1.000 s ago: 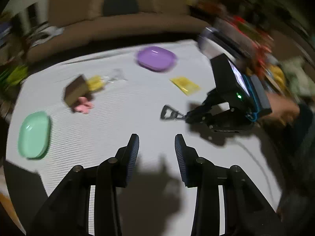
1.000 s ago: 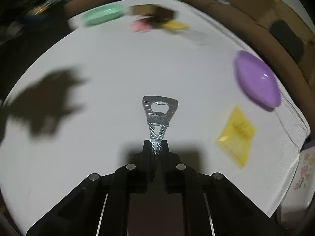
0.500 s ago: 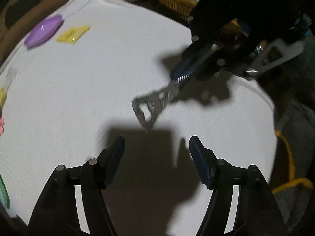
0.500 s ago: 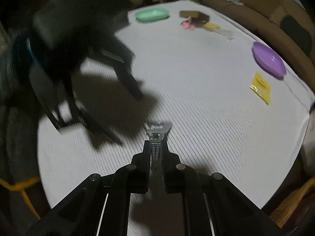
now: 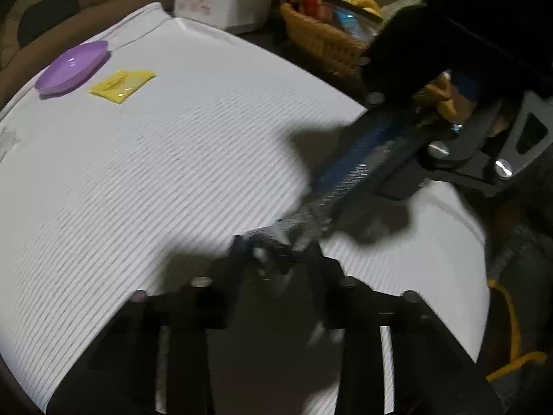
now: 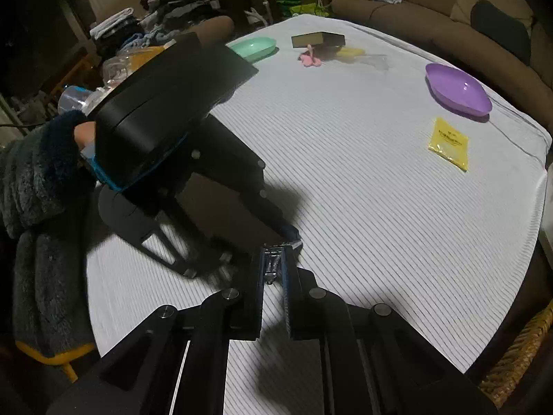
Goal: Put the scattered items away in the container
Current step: 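Close the left tool on the opener while the right tool releases it, then grasp the yellow lemon sachet with the right tool and lift it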
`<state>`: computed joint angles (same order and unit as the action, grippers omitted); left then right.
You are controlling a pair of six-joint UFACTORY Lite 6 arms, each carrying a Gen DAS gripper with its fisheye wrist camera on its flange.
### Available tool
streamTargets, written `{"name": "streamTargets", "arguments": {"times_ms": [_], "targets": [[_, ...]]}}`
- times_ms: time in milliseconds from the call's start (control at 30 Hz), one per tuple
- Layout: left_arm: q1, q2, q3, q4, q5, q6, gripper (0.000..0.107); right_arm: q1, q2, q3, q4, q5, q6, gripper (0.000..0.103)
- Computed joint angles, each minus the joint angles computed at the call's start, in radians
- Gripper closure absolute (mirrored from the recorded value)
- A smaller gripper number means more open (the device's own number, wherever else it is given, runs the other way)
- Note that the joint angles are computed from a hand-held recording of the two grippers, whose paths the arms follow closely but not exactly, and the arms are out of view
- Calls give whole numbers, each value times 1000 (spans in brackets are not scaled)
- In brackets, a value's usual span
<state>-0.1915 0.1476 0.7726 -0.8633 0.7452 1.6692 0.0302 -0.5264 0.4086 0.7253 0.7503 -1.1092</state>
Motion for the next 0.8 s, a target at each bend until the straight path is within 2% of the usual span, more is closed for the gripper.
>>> {"name": "streamTargets", "arguments": {"times_ms": [67, 133, 167, 367, 600, 700, 733, 800], "targets": [[21, 0, 10, 8, 31, -13, 85, 1, 9, 11, -6, -3, 11, 95], [30, -23, 4, 17, 48, -16, 93, 5, 16, 23, -9, -9, 23, 95], [13, -38, -7, 12, 38, -25, 102, 6, 4, 22, -18, -6, 39, 95], [-13, -116, -65, 7, 52, -68, 103, -59, -34, 28, -41, 29, 60, 94], [65, -169, -1, -13, 73, -176, 103, -372, -10, 57, 34, 50, -24, 93], [150, -246, 21, 12, 3, -311, 103, -453, 83, 84, 109, -7, -17, 90], [181, -265, 33, 34, -44, -399, 103, -444, 119, 91, 119, -51, 19, 86], [244, -272, 62, 34, -67, -474, 103, -376, 170, 103, 116, -145, 110, 77]]}}
